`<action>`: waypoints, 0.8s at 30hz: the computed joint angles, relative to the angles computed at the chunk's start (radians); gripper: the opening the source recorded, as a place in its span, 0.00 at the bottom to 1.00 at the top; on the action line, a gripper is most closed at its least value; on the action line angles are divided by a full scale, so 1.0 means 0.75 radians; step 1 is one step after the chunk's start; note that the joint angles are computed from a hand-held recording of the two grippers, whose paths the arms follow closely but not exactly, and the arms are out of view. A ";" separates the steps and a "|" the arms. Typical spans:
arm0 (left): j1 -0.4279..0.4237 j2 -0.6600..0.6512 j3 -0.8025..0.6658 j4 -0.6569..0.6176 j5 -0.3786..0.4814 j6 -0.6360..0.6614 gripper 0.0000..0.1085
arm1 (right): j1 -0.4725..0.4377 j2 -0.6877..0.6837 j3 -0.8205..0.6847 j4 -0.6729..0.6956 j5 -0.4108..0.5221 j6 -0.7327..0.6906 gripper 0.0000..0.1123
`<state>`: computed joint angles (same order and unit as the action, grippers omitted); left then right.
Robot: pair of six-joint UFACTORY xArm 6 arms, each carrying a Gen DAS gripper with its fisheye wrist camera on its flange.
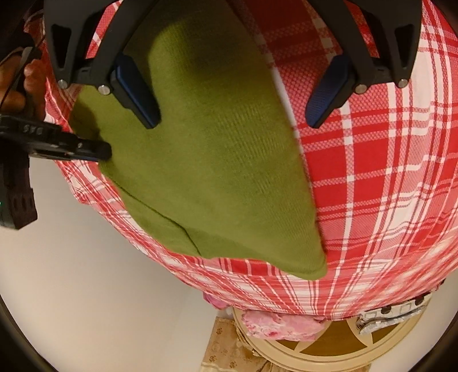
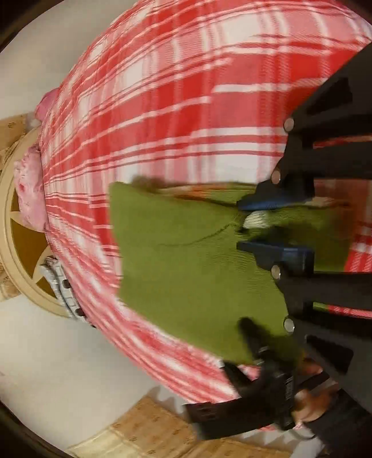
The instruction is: Fold small clothes
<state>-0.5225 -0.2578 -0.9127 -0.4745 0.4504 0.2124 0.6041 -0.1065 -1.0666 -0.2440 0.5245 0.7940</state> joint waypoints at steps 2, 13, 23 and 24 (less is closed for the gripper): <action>-0.001 -0.012 0.010 0.024 0.004 -0.020 0.95 | -0.004 -0.011 0.027 0.000 -0.013 0.039 0.13; -0.002 -0.004 0.008 0.079 0.007 -0.059 0.95 | -0.068 -0.096 0.133 0.217 -0.223 -0.178 0.58; 0.000 0.007 -0.002 0.067 0.019 -0.049 0.95 | -0.176 0.186 -0.121 0.737 -0.263 -0.675 0.58; 0.001 0.006 -0.001 0.063 0.020 -0.045 0.95 | -0.178 0.211 -0.142 0.793 -0.260 -0.719 0.58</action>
